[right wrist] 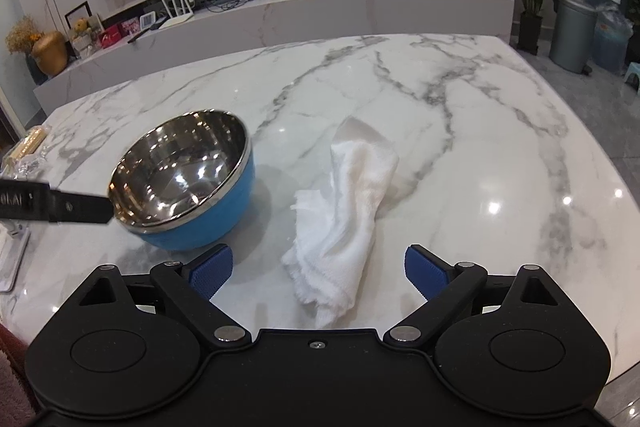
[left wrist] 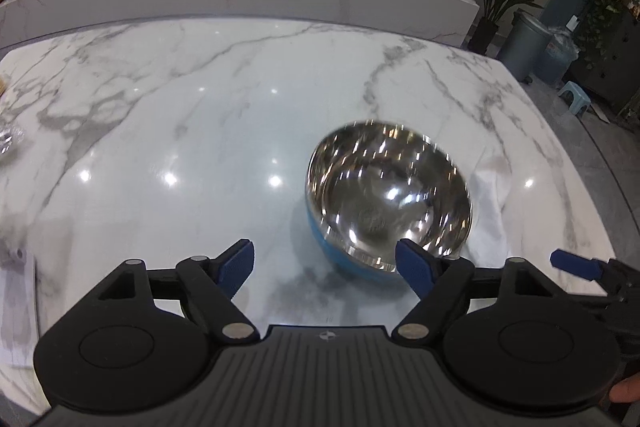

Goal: Clean bowl
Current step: 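Grasp the white towel with the right tool while the left tool approaches the bowl rim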

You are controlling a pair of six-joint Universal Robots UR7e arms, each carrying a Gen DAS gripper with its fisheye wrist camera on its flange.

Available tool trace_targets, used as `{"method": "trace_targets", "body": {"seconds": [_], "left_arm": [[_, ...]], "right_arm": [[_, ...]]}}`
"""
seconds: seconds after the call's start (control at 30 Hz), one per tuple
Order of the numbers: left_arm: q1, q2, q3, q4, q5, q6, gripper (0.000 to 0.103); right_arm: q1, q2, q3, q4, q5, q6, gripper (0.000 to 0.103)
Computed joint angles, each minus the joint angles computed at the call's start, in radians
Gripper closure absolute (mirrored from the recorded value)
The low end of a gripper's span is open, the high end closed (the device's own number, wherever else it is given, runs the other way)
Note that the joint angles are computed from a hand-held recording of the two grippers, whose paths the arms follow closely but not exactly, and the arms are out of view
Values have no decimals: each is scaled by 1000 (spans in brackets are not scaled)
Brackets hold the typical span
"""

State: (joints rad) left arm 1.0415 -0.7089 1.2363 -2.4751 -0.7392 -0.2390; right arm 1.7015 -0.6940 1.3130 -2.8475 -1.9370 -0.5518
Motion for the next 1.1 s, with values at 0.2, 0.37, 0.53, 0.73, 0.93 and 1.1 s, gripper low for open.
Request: {"method": "trace_targets", "body": {"seconds": [0.2, 0.37, 0.53, 0.73, 0.93, 1.1], "left_arm": [[8, 69, -122, -8, 15, 154, 34], [19, 102, -160, -61, 13, 254, 36], [37, 108, -172, -22, 11, 214, 37], [61, 86, -175, 86, -38, 74, 43], [76, 81, -193, 137, -89, 29, 48], [83, 96, -221, 195, -96, 5, 56]], "right_arm": [[-2, 26, -60, 28, -19, 2, 9], [-3, 56, -113, 48, -32, 0, 9], [-1, 81, -154, 70, -39, -8, 9], [8, 113, -213, 109, -52, -48, 16], [12, 152, -280, 152, -75, -81, 32], [10, 183, -330, 211, -93, -76, 53]]}}
